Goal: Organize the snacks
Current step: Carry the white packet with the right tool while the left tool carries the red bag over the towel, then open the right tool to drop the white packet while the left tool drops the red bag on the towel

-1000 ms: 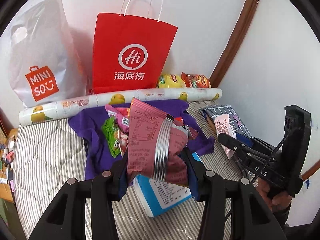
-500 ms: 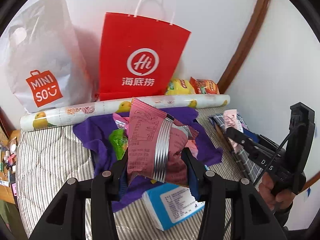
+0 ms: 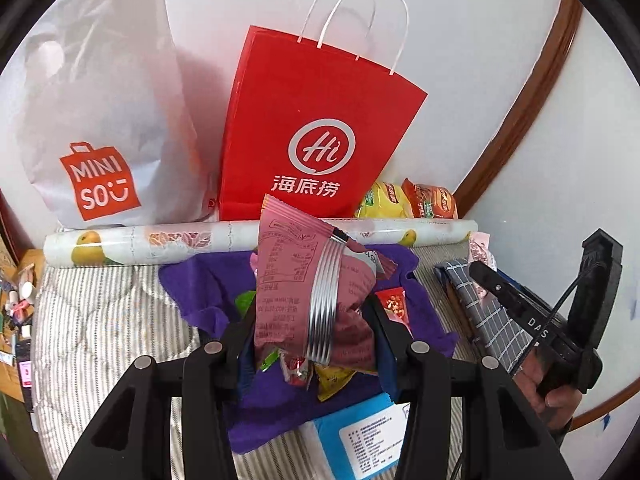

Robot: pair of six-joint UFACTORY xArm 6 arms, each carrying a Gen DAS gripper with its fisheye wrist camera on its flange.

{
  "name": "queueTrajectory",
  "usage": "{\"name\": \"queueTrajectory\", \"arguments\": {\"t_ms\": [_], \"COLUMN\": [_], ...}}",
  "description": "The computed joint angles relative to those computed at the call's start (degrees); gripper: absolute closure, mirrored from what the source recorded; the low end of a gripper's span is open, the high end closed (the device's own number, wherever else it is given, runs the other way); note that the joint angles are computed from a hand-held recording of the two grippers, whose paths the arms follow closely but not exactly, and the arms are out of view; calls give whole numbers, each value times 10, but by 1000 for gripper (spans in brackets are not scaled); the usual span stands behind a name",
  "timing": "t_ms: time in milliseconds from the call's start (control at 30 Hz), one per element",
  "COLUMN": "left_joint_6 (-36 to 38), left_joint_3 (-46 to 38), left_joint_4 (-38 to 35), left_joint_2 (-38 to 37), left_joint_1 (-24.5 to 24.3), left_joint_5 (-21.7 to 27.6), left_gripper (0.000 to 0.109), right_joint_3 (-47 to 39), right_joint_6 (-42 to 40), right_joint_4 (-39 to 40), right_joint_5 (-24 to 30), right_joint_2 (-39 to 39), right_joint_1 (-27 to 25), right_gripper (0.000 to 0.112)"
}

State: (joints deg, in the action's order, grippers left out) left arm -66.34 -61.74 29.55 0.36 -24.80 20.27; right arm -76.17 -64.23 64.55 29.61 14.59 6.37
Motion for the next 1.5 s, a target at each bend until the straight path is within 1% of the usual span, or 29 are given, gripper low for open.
{"name": "queueTrajectory", "arguments": {"t_ms": [233,400,467,700,967,1267,1333,1500], "left_joint_6": [30,73,102,188,280,315,330,339], "left_joint_3": [-30,-51,-62,-77,-109,-139,-148,-173], "left_joint_4": [-44,-94,-123,-212,-299,-329,-342,-352], "left_joint_2": [42,75,90,120,158,189,197,221], "left_joint_1": [6,7,5,-1,-20,-29,-31,-33], "left_joint_5": [-17,-32,-30,-44,-48,-33,-27,-3], "left_gripper": [63,63,63,63,63,63,63,63], "right_joint_3": [-35,-61,-69,-60,-62,-58,-59,-56], "right_joint_6": [34,63,74,55,73,63,68,74], "right_joint_4": [-45,-81,-93,-97,-119,-121,-128,-142], "right_joint_5": [-15,-18,-13,-14,-6,1,3,0], "right_joint_2": [52,102,117,127,144,143,145,145], "right_joint_1": [0,-1,-4,-6,-7,-6,-5,-2], "right_gripper": [73,73,73,73,72,72,72,72]}}
